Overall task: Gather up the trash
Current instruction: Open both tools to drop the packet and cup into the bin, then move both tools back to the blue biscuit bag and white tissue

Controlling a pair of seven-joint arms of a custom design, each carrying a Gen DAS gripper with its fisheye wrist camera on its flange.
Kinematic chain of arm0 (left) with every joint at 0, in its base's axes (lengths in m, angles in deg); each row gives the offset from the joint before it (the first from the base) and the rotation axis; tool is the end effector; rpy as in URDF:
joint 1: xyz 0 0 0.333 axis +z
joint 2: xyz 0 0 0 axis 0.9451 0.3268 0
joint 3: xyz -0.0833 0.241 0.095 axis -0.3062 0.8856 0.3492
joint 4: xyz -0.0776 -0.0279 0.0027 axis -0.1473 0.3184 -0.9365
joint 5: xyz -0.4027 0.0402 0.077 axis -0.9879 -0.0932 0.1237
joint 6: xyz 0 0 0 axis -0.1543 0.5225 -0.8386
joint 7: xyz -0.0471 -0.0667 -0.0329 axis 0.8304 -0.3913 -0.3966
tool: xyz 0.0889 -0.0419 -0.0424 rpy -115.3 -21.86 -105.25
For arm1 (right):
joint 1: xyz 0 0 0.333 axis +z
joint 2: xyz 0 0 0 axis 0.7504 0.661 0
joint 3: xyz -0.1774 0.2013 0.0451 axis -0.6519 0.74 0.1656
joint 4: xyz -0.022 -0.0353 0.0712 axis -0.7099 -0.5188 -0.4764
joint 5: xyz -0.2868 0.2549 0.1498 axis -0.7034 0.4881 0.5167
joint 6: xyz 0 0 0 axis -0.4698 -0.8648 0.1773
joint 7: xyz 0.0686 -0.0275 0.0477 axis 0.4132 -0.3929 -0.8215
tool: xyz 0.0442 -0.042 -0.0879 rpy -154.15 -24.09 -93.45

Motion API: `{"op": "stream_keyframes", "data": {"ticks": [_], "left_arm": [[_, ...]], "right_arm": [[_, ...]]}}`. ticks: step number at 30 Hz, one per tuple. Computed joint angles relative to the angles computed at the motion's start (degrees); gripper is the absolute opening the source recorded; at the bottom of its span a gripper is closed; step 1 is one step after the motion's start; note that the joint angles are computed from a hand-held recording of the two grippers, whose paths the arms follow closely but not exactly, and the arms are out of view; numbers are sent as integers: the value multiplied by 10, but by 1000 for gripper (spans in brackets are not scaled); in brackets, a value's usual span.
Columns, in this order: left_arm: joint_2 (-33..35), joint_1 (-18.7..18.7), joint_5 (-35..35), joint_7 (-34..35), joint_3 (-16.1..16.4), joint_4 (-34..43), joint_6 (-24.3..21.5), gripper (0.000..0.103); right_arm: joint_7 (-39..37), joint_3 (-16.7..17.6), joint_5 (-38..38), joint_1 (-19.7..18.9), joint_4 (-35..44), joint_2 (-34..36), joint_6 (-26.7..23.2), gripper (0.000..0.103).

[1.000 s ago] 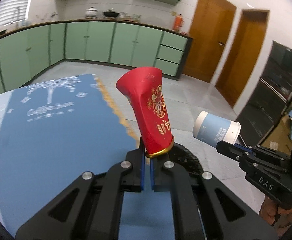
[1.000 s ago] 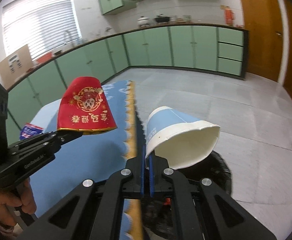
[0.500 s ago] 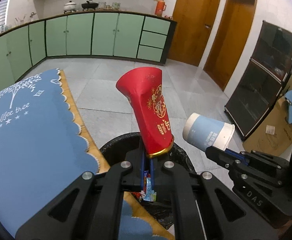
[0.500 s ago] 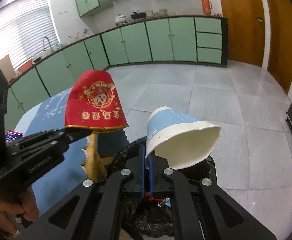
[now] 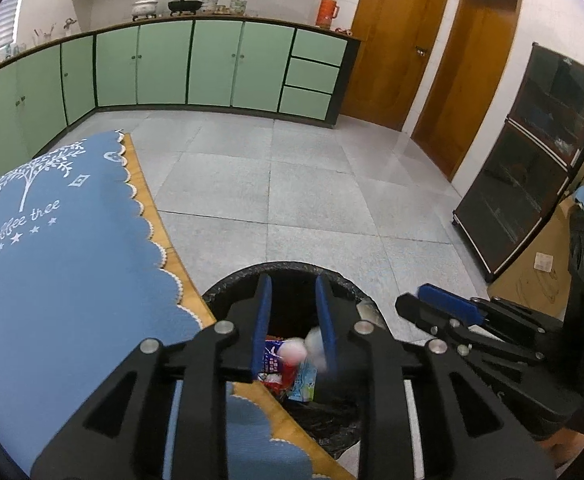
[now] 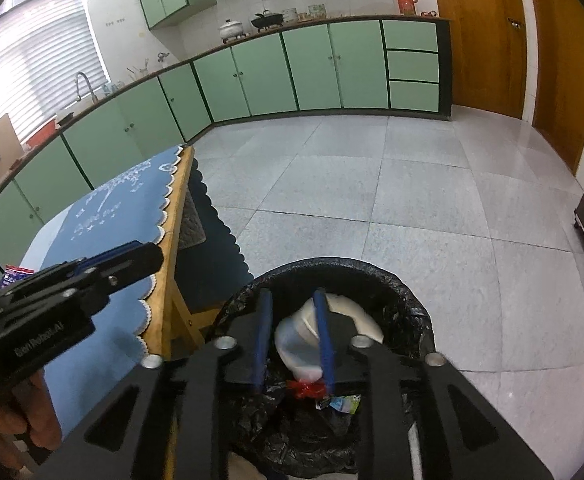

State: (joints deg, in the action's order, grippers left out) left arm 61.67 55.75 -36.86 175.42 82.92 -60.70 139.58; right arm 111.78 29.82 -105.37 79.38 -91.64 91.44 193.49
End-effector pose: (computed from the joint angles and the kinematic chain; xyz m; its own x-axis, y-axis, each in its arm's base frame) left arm 0.5230 -0.1324 0.4007 -0.2664 -0.9419 0.2045 -0.6967 0.0416 -0.7161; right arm 0.4976 0.3728 0.3540 0.1242 -0.9712 -0.2031 -0.7073 0.0569 -0.7047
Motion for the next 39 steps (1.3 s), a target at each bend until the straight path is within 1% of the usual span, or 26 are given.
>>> {"op": "stream_keyframes", "data": {"ticks": [1, 4, 8, 11, 13, 14, 16, 19, 21, 22, 25, 26, 27, 29, 30, 32, 35, 37, 39], "left_arm": [[-2, 1, -1, -1, 1, -1, 1, 24], [-12, 0, -8, -2, 5, -7, 3, 26], [-35, -2, -11, -8, 16, -23, 11, 31], [-59, -7, 0, -18, 28, -43, 24, 36], [-84, -6, 20, -33, 36, -64, 38, 39], [-95, -5, 31, -42, 40, -73, 43, 42], [-124, 7, 60, -62, 43, -99, 54, 45], [-174, 54, 106, -102, 29, -142, 63, 49], [-208, 92, 131, -127, 21, -170, 63, 53], [-227, 118, 144, -141, 14, -185, 62, 54], [-275, 191, 183, -176, -6, -221, 55, 58], [-296, 226, 198, -191, -17, -237, 51, 60], [-312, 249, 209, -202, -22, -249, 46, 60], [-337, 282, 229, -216, -20, -267, 39, 61], [-354, 308, 241, -225, -24, -280, 33, 62], [-378, 347, 263, -236, -21, -298, 25, 62], [-400, 383, 290, -250, -7, -317, 12, 62], [-406, 390, 302, -252, 22, -321, -1, 60], [-403, 386, 311, -255, 50, -320, -7, 59]], "right_arm": [[10, -3, -10, 3, 0, -2, -6, 47], [26, 1, -25, 4, 3, -5, -16, 48], [40, 7, -41, 1, -1, -18, -23, 50], [61, 15, -71, 1, 0, -31, -31, 57], [77, 24, -96, 4, 8, -36, -43, 66], [81, 28, -104, 3, 13, -35, -47, 68], [96, 36, -129, 8, 29, -34, -58, 76], [105, 46, -150, 15, 55, -23, -67, 85], [103, 50, -158, 24, 83, -6, -69, 90], [101, 51, -158, 30, 98, 4, -70, 93], [69, 51, -144, 52, 155, 46, -62, 96], [59, 49, -137, 62, 171, 58, -61, 97], [47, 47, -130, 71, 189, 73, -59, 97], [13, 47, -103, 87, 237, 112, -53, 97], [-5, 48, -88, 94, 258, 129, -51, 97], [-56, 57, -48, 106, 313, 174, -49, 97], [-129, 69, 4, 125, 391, 237, -58, 97], [-187, 83, 43, 136, 452, 285, -68, 97], [-214, 79, 61, 155, 490, 312, -81, 97]]}}
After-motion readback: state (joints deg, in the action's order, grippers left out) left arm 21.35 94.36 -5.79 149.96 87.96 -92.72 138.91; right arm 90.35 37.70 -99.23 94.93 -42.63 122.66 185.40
